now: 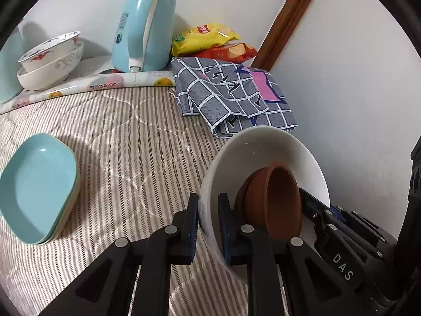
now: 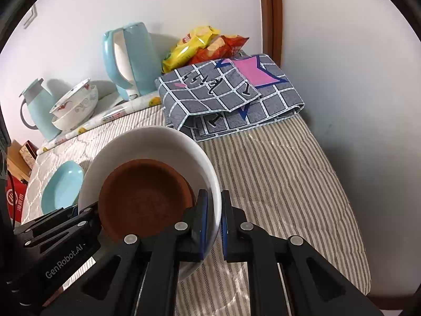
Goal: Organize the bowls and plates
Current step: 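Lift the white bowl with both grippers and carry it toward the plate stack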
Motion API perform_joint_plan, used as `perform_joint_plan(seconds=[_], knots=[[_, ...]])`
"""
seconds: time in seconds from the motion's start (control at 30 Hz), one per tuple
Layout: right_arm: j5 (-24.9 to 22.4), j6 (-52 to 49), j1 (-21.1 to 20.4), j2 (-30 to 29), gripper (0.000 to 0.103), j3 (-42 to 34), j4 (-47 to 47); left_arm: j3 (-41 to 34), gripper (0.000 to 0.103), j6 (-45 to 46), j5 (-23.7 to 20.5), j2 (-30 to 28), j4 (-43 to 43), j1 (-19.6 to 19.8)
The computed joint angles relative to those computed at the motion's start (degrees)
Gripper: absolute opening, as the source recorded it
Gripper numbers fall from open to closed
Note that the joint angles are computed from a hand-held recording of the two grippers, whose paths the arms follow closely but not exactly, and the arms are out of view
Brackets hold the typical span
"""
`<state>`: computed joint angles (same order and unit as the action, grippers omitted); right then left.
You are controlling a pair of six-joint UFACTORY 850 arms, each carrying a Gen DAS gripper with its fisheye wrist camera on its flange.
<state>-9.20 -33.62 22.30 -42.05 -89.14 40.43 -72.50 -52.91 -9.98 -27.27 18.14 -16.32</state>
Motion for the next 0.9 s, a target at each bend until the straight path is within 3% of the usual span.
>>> perform_joint_plan(seconds=[0.37,0.9], knots=[[1.7,-5.5,1.8,3.4,0.009,3.6,6.0,4.9,0.014,-8.4,0.6,4.9,8.5,0.5],[2.0,4.8,6.2,3.4,0.008,2.1,-3.1,11.0,0.014,-12.1,2.5,10.4,13.3,4.8]])
